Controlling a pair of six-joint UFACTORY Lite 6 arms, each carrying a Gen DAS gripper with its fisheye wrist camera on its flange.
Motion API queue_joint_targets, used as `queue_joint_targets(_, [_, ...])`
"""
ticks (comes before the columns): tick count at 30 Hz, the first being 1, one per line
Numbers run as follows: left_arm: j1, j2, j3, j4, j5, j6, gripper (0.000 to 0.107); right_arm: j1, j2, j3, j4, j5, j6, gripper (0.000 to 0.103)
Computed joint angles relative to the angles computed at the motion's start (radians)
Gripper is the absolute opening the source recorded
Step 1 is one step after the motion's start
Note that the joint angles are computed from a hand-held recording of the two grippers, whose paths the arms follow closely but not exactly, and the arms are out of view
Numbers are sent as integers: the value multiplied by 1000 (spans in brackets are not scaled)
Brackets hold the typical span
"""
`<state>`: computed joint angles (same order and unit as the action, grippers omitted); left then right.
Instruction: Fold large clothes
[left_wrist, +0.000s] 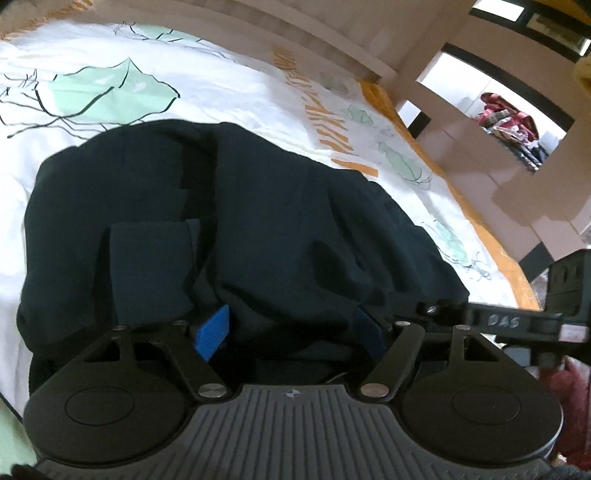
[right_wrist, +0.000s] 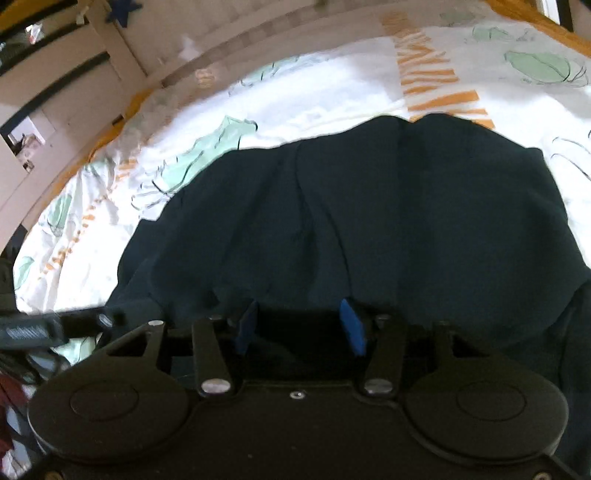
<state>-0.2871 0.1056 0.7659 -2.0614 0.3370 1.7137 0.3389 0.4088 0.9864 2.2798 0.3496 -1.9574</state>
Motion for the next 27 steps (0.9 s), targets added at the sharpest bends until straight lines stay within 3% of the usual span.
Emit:
queue_joint_targets(3, [38,-79,-21,210,30,-200,73,-40,-72,-49,-103,35,113,60])
queue_joint_targets(5, [91,-174,-79,279,89,-265,79,-87,-155,-114,-180,81,192,72])
queue_joint_targets(7, [146,-301,-146,363,149,-354,93,-153,-252,-184,-310,144,325,79])
queue_joint_targets(9, [214,-447,-227,437,211,-431,101,-213,-345,-245,-420,200,446,79])
queue_joint_targets(15, [442,-811,-348,759,420,-749,103,-451,-702,-446,-811,324,776,91])
queue_joint_targets(20, [601,-949,-415,960,591,-860,103,-589,-923,-552,-1126,365,997,96])
queue_joint_targets(24, [586,-965,-495,1048,569,-889,103,-692,-949,-618,-1205,420,1009,97])
queue_joint_targets(27, [536,-927,-550,1082,508,-896,103,-705,-919,-648,-1203,400,991,97])
